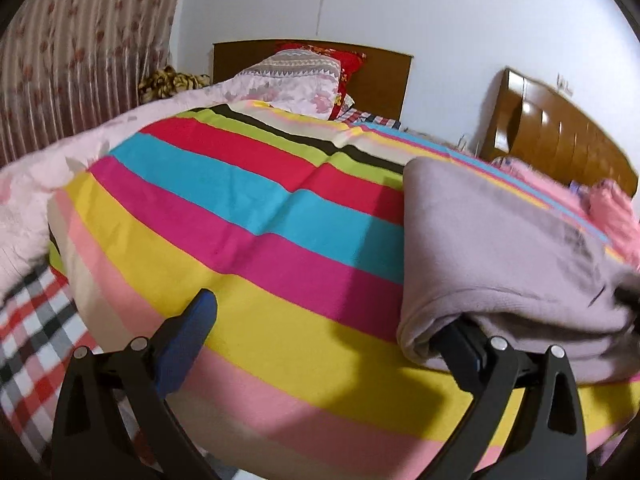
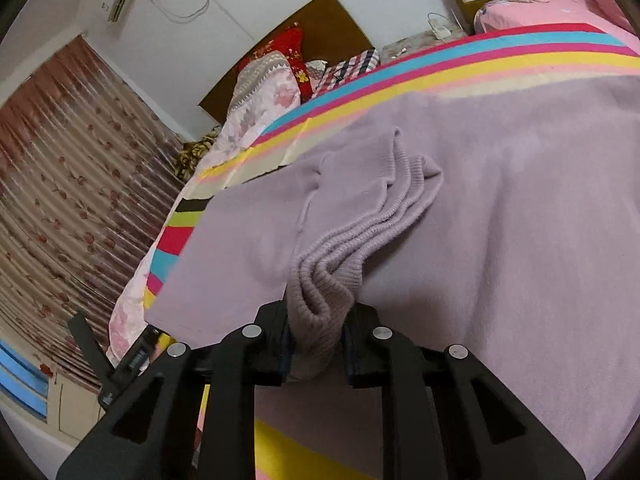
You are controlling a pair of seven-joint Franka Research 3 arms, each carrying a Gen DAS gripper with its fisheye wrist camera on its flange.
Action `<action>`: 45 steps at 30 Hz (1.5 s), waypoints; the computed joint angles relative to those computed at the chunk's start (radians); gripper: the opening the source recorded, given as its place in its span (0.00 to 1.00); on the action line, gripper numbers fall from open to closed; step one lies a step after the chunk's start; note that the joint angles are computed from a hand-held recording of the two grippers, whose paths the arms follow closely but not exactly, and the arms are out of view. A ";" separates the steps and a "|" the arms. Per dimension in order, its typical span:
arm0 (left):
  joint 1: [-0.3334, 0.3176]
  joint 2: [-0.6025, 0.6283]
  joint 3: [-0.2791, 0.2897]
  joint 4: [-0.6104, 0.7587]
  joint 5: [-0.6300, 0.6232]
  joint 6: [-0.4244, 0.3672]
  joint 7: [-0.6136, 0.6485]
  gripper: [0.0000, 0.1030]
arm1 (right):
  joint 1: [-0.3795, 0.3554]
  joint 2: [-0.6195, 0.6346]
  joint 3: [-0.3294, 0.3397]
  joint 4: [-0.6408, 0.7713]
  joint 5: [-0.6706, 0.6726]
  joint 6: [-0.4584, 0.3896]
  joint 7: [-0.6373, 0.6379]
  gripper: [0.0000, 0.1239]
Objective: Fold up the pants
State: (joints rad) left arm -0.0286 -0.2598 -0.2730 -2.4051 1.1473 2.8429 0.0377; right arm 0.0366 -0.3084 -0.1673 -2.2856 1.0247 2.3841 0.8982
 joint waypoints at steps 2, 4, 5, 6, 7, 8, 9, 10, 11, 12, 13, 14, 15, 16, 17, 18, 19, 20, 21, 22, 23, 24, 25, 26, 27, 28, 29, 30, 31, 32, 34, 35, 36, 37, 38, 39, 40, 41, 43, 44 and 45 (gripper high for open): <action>0.013 0.001 -0.028 0.002 0.006 -0.034 0.021 0.99 | -0.007 0.012 0.000 0.001 -0.019 -0.011 0.018 0.13; 0.100 -0.019 -0.109 -0.013 -0.007 -0.011 0.025 0.99 | -0.007 0.015 0.000 0.001 -0.016 -0.006 0.001 0.13; 0.110 -0.021 -0.112 -0.016 -0.008 0.001 0.029 0.99 | -0.007 0.011 0.008 -0.007 -0.024 0.005 0.001 0.13; 0.128 -0.026 -0.117 -0.024 -0.034 0.035 0.054 0.99 | -0.007 0.018 0.010 0.002 -0.034 0.004 0.011 0.13; 0.124 -0.024 -0.095 -0.030 -0.036 0.081 0.068 0.98 | -0.008 0.023 0.007 0.008 -0.037 -0.006 0.017 0.13; 0.085 -0.031 -0.038 -0.048 -0.018 0.132 0.064 0.98 | -0.008 0.027 0.004 0.012 -0.035 -0.018 0.020 0.13; 0.040 -0.038 0.038 -0.069 -0.002 0.203 0.065 0.98 | -0.010 0.030 -0.002 0.016 -0.034 -0.037 0.017 0.14; 0.009 -0.047 0.099 -0.093 -0.006 0.265 0.081 0.98 | -0.014 0.031 -0.004 0.022 -0.043 -0.057 0.016 0.15; -0.039 -0.057 0.176 -0.117 -0.012 0.324 0.103 0.98 | -0.018 0.024 -0.006 0.023 -0.052 -0.068 0.010 0.18; -0.054 -0.068 0.220 -0.146 -0.040 0.386 0.137 0.98 | -0.021 0.017 -0.007 0.018 -0.053 -0.076 -0.001 0.20; -0.033 -0.090 0.245 -0.174 -0.006 0.460 0.101 0.98 | -0.025 0.001 -0.013 0.012 -0.055 -0.086 -0.017 0.25; 0.019 -0.109 0.235 -0.186 0.055 0.517 0.029 0.98 | -0.032 -0.026 -0.008 -0.007 -0.063 -0.059 -0.026 0.39; 0.106 -0.147 0.204 -0.222 0.047 0.587 -0.001 0.98 | -0.041 -0.046 0.004 -0.025 -0.086 -0.013 -0.013 0.62; 0.176 -0.178 0.166 -0.264 -0.031 0.636 0.022 0.98 | -0.049 -0.088 0.027 -0.064 -0.099 0.088 -0.011 0.68; 0.211 -0.206 0.152 -0.283 -0.053 0.643 -0.015 0.98 | -0.039 -0.117 0.033 -0.091 -0.095 0.166 -0.037 0.64; 0.211 -0.241 0.150 -0.313 -0.145 0.624 0.013 0.98 | -0.023 -0.141 0.037 -0.107 -0.103 0.229 -0.077 0.57; 0.177 -0.254 0.160 -0.328 -0.266 0.636 0.112 0.98 | -0.009 -0.148 0.039 -0.109 -0.120 0.257 -0.089 0.55; 0.117 -0.248 0.176 -0.321 -0.372 0.641 0.233 0.98 | 0.012 -0.154 0.037 -0.107 -0.127 0.278 -0.107 0.51; 0.044 -0.237 0.191 -0.298 -0.460 0.611 0.348 0.98 | 0.035 -0.156 0.030 -0.104 -0.132 0.287 -0.122 0.46; -0.043 -0.209 0.182 -0.247 -0.596 0.541 0.519 0.98 | 0.060 -0.153 0.033 -0.095 -0.145 0.294 -0.142 0.44; -0.131 -0.173 0.208 -0.196 -0.664 0.484 0.629 0.98 | 0.075 -0.145 0.041 -0.088 -0.166 0.302 -0.146 0.41; -0.218 -0.120 0.239 -0.129 -0.687 0.428 0.704 0.98 | 0.086 -0.135 0.046 -0.081 -0.184 0.306 -0.140 0.39; -0.305 -0.047 0.255 -0.052 -0.780 0.371 0.840 0.98 | 0.089 -0.122 0.055 -0.074 -0.215 0.295 -0.123 0.38; -0.393 0.011 0.290 0.005 -0.891 0.327 0.981 0.98 | 0.089 -0.110 0.061 -0.068 -0.246 0.274 -0.099 0.38; -0.480 0.051 0.353 0.046 -0.941 0.293 1.056 0.98 | 0.087 -0.101 0.063 -0.068 -0.271 0.259 -0.081 0.38; -0.562 0.108 0.416 0.103 -0.963 0.225 1.084 0.98 | 0.079 -0.096 0.068 -0.076 -0.304 0.250 -0.064 0.38; -0.622 0.139 0.470 0.128 -0.968 0.178 1.069 0.98 | 0.069 -0.093 0.074 -0.086 -0.339 0.247 -0.047 0.38; -0.651 0.164 0.498 0.139 -1.019 0.158 1.083 0.97 | 0.061 -0.088 0.078 -0.093 -0.372 0.244 -0.035 0.36; -0.660 0.177 0.503 0.122 -1.141 0.184 1.163 0.97 | 0.081 -0.088 0.051 -0.105 -0.350 0.238 -0.079 0.36; -0.678 0.173 0.512 0.086 -1.235 0.254 1.265 0.97 | 0.106 -0.100 0.019 -0.121 -0.300 0.248 -0.140 0.36; -0.699 0.168 0.527 0.076 -1.321 0.262 1.363 0.88 | 0.105 -0.097 0.003 -0.112 -0.283 0.214 -0.156 0.36; -0.722 0.165 0.547 0.082 -1.379 0.248 1.405 0.86 | 0.092 -0.090 0.006 -0.094 -0.299 0.177 -0.135 0.36; -0.714 0.153 0.543 0.092 -1.418 0.211 1.409 0.85 | 0.080 -0.083 0.005 -0.072 -0.308 0.138 -0.114 0.37; -0.671 0.147 0.509 0.103 -1.388 0.188 1.358 0.86 | 0.075 -0.065 -0.009 -0.030 -0.295 0.076 -0.090 0.37; -0.614 0.131 0.466 0.109 -1.315 0.174 1.282 0.86 | 0.074 -0.055 -0.020 -0.004 -0.266 0.049 -0.095 0.37; -0.576 0.127 0.432 0.124 -1.280 0.179 1.264 0.91 | 0.072 -0.045 -0.025 0.018 -0.238 0.041 -0.110 0.37; -0.558 0.133 0.412 0.153 -1.263 0.190 1.282 0.99 | 0.066 -0.026 -0.018 0.049 -0.232 0.055 -0.120 0.37; -0.542 0.153 0.397 0.197 -1.221 0.186 1.275 0.98 | 0.059 -0.003 -0.004 0.080 -0.245 0.065 -0.123 0.38; -0.533 0.216 0.389 0.321 -1.186 0.087 1.288 0.98 | 0.055 0.065 0.006 0.165 -0.256 0.033 -0.141 0.40; -0.535 0.265 0.387 0.395 -1.251 0.033 1.360 0.98 | 0.050 0.106 0.015 0.206 -0.265 0.023 -0.138 0.40; -0.528 0.340 0.380 0.483 -1.347 -0.002 1.455 0.98 | 0.040 0.140 0.031 0.237 -0.293 0.021 -0.119 0.40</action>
